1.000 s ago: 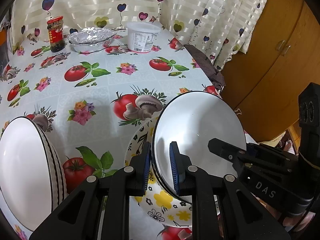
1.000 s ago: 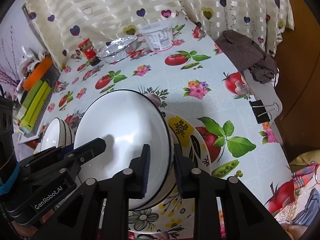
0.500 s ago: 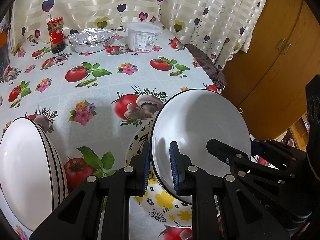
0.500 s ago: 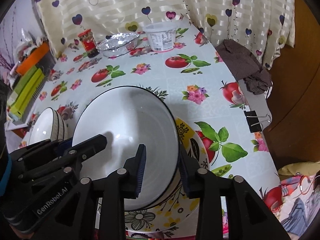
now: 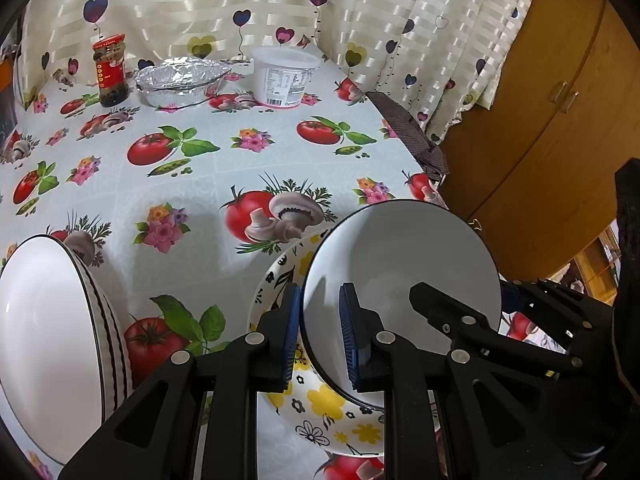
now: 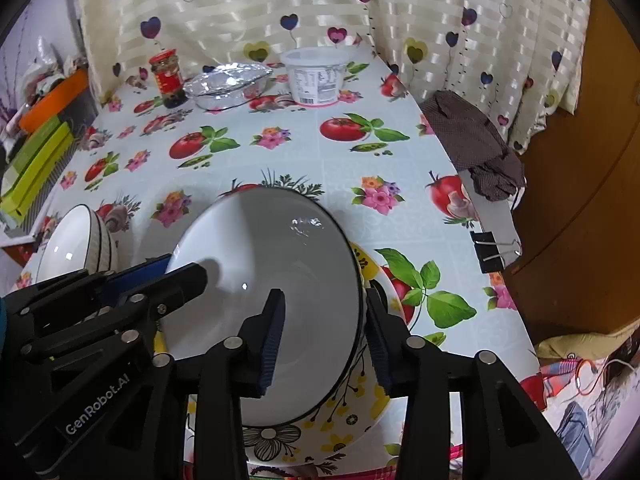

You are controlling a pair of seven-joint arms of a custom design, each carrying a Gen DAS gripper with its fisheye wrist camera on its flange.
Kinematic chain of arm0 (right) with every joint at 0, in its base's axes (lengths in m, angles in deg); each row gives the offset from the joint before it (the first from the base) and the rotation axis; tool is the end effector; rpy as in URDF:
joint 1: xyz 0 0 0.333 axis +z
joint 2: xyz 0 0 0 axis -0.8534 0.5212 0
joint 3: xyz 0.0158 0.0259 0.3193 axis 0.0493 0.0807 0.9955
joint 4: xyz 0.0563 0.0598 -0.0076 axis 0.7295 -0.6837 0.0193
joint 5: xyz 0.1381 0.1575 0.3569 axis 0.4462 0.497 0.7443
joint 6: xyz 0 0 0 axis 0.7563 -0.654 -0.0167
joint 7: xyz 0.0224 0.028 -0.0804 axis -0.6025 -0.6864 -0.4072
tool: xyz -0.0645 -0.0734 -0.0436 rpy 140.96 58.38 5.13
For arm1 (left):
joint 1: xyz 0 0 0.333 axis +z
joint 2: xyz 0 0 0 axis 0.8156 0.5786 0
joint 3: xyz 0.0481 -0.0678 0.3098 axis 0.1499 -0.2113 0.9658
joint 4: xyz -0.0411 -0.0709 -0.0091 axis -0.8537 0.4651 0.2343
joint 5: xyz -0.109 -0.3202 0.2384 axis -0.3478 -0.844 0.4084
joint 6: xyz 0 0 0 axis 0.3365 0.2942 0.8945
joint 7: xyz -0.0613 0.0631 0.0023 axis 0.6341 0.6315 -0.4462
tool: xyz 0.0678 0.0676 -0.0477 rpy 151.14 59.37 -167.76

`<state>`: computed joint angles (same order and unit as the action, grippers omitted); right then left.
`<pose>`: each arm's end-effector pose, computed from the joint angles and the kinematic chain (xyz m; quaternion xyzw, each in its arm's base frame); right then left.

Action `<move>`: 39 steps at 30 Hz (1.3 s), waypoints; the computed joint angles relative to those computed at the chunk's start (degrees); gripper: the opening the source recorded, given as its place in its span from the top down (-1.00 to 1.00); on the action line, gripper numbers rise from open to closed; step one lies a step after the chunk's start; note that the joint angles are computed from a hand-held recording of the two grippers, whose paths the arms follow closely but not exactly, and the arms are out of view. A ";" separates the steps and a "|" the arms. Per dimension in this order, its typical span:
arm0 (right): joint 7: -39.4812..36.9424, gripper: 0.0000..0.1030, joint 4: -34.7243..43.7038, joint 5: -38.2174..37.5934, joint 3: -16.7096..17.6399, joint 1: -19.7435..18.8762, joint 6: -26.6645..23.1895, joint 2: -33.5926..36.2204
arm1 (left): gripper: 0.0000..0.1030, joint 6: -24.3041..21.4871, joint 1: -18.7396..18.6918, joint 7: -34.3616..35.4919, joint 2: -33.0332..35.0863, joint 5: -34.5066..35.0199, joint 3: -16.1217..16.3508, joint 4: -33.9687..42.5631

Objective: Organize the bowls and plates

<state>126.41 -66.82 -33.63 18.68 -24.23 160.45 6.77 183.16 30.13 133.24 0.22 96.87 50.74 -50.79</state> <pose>0.5108 0.4344 0.4616 -0.6851 0.6774 -0.1855 0.1931 0.5326 -0.4200 0.4325 -0.5877 0.7389 -0.3200 0.0788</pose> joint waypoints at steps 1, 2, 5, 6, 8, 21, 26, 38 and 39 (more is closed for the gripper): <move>0.03 0.21 -0.17 0.09 0.00 -0.03 0.26 -0.06 | 0.61 -0.24 -0.08 0.02 -0.05 0.17 0.06 0.09; 0.04 0.21 -0.42 0.02 -0.02 -0.07 0.59 -0.18 | 0.61 -0.27 -0.17 -0.11 -0.14 0.32 0.13 0.05; 0.22 0.20 -0.14 -0.35 -0.11 0.00 0.57 0.06 | 0.61 -0.28 -0.18 -0.18 -0.06 0.29 0.08 0.15; 0.17 0.20 -0.31 -0.44 -0.16 -0.05 0.82 0.06 | 0.61 -0.27 -0.14 -0.13 -0.12 0.18 0.02 0.08; 0.24 0.19 -0.52 -1.11 -0.21 0.08 0.98 -0.07 | 0.61 -0.33 -0.21 -0.09 -0.08 0.38 0.07 0.18; 14.43 0.18 -10.12 -11.66 -1.72 -2.51 17.10 -6.21 | 0.57 3.49 0.82 1.75 -1.04 -3.50 -0.34 -1.34; 21.67 0.17 -8.89 -21.53 -1.37 -2.99 15.18 -5.33 | 0.57 3.22 -0.29 -1.86 -1.05 -0.25 1.55 -0.92; 30.12 0.17 -12.35 -28.39 -0.59 -5.87 18.94 -7.29 | 0.57 2.65 0.13 -2.69 0.89 0.57 0.90 1.72; 30.25 0.17 -12.75 -28.10 -0.66 -6.01 19.20 -7.28 | 0.57 2.37 0.04 -2.70 1.06 0.53 0.91 1.92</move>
